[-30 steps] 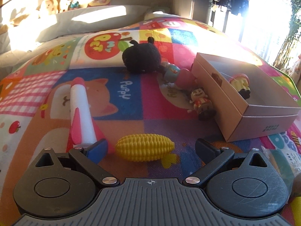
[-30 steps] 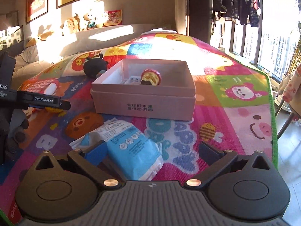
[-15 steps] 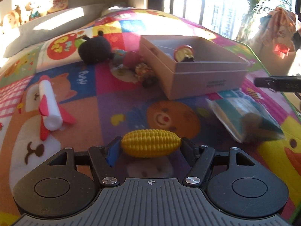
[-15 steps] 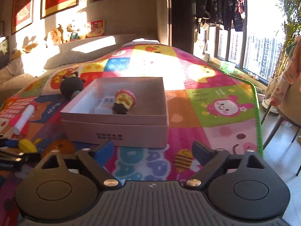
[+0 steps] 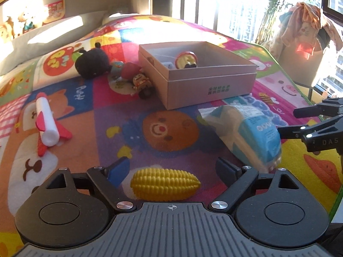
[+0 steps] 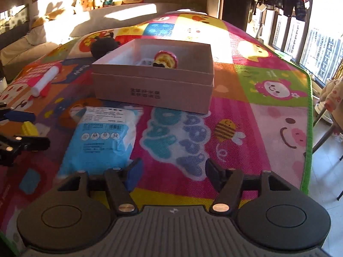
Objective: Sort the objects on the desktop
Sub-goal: 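Lift the corn toy with the left tool while the right tool carries the packet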
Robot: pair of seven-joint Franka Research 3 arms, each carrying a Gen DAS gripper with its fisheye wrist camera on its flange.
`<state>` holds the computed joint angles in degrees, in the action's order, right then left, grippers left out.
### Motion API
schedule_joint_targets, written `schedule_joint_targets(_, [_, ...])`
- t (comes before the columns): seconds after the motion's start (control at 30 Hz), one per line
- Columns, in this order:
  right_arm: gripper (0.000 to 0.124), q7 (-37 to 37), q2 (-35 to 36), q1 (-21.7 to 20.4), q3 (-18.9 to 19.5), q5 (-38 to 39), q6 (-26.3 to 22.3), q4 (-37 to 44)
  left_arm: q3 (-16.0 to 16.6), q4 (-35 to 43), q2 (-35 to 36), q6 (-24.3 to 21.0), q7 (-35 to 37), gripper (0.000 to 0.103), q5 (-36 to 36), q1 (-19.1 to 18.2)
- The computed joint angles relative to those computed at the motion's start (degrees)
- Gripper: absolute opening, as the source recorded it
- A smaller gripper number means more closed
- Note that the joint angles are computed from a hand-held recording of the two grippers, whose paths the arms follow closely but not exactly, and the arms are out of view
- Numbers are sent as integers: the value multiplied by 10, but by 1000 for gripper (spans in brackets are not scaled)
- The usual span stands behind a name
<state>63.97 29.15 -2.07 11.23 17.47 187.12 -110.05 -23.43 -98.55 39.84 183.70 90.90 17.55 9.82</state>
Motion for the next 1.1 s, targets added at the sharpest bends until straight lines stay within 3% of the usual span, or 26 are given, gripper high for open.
schedule_joint_targets(0.17, [86, 27, -16, -12, 13, 8, 21, -10, 19, 0, -4, 2, -12, 94, -1, -14])
schedule_joint_targets(0.33, [94, 22, 20, -169, 205, 14, -17, 23, 0, -5, -3, -3, -6, 94, 1, 4])
schedule_joint_targets(0.43, [94, 9, 55, -183, 245, 38, -50, 65, -4, -9, -4, -6, -2, 94, 0, 7])
schedule_joint_targets(0.57, [94, -6, 83, -141, 221, 53, -92, 115, 4, -19, -10, 1, -4, 95, -2, 4])
schedule_joint_targets(0.67, [70, 6, 73, -59, 129, 35, -88, 121, 14, -19, -11, 5, -15, 95, -5, -3])
schedule_joint_targets(0.77, [69, 2, 59, -22, 82, 57, -53, 102, 8, -13, -6, 2, -18, 95, -4, 2])
schedule_joint_targets(0.87, [69, 36, 46, 59, -22, 57, -22, 85, -6, -11, -1, 1, -12, 95, 0, 11])
schedule_joint_targets(0.93, [69, 27, 41, 53, -20, 71, -19, 76, -26, -9, 6, -4, -2, 95, 3, 25])
schedule_joint_targets(1.0, [74, 35, 38, 10, 21, 53, -15, 64, -45, -6, 10, -17, 3, 95, -3, 38])
schedule_joint_targets(1.1, [83, 49, 34, 25, 1, 52, 1, 50, -59, -6, 10, -28, 14, 95, -17, 44])
